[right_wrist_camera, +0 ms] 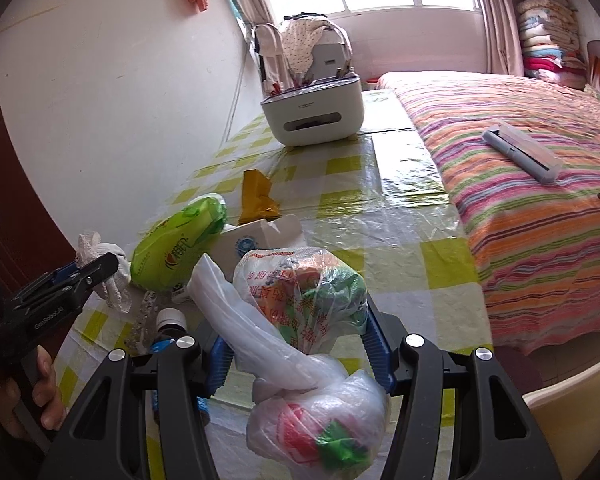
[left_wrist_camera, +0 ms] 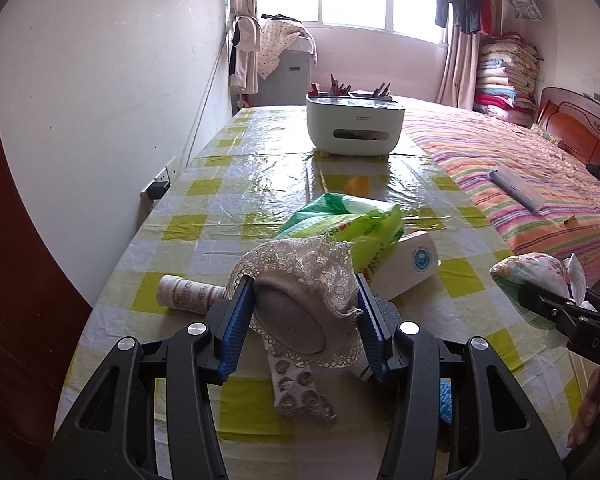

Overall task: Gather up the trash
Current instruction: 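Carry the plastic bags with the right tool toward the cream bin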

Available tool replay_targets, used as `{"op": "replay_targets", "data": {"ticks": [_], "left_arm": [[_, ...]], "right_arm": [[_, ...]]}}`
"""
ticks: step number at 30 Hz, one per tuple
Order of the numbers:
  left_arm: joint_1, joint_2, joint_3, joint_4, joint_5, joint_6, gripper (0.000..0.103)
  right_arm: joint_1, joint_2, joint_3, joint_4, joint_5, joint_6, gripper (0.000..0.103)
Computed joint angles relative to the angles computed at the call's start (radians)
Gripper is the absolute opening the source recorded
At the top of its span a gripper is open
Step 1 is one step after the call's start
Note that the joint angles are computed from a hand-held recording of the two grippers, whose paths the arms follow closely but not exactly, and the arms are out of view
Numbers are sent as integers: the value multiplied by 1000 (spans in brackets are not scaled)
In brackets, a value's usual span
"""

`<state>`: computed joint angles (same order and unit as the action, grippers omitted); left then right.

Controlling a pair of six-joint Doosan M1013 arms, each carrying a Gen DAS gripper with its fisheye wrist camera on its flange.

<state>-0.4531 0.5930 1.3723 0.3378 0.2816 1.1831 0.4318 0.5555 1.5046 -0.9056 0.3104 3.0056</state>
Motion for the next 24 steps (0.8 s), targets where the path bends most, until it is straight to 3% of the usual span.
{"op": "replay_targets", "data": {"ticks": [10, 24], "left_arm": [[-23, -5, 4, -47, -19, 48, 48], [-65, -13, 11, -195, -35, 232, 48]], "right_arm": [[11, -29, 36, -176, 107, 180, 54], [19, -73, 100, -292, 195, 285, 54]]}}
